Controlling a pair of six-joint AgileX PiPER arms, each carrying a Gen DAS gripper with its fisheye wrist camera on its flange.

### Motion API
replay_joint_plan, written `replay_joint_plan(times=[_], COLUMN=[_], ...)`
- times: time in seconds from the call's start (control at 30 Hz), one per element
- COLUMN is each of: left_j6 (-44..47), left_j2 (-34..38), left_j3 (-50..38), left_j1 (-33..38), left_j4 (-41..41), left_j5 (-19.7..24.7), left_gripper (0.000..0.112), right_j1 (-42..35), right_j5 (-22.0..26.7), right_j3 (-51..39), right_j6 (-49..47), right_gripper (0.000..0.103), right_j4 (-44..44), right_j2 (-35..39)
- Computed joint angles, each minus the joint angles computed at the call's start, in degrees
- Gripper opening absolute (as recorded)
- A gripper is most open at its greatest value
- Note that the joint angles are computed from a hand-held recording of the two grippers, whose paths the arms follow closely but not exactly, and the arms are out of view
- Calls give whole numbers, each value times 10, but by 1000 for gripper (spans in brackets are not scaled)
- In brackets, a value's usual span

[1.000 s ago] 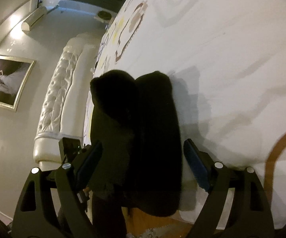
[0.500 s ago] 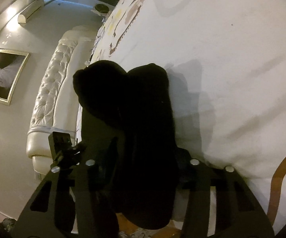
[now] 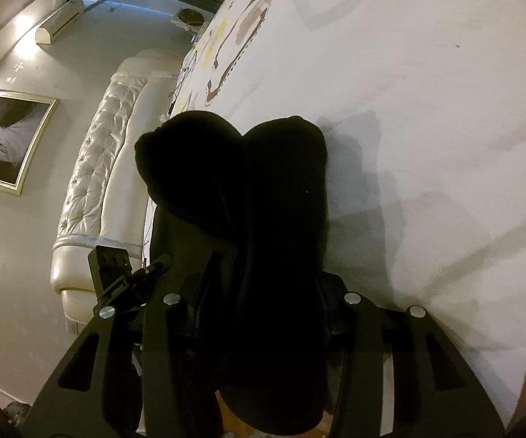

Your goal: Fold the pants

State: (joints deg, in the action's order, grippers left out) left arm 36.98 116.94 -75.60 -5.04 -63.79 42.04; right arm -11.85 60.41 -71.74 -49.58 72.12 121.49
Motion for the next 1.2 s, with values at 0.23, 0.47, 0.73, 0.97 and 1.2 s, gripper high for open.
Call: replay_joint_plan(times=[0.23,0.47,0.73,0.97,1.2], left_j6=[12,-1,5,10,46], left_j2=[7,40,86,103,101], left_j3=[-7,-63,-125,-151,-133], left_j1=[42,85,128,145,159], left_j4=[-5,22,22,24,5], left_j5=[14,46,89,112,127], left_gripper=[40,40,42,42,44], right_j1=[35,84,117,131,133], right_j5=[-8,-15,-4,3,1], right_j3=[-53,-172,-324,-393,-395], right_j6=[27,102,194,241,244], right_gripper=[44,44,44,44,44], right_j4=[8,-7,-46,-71,-73], right_j2=[34,96,170,201,201])
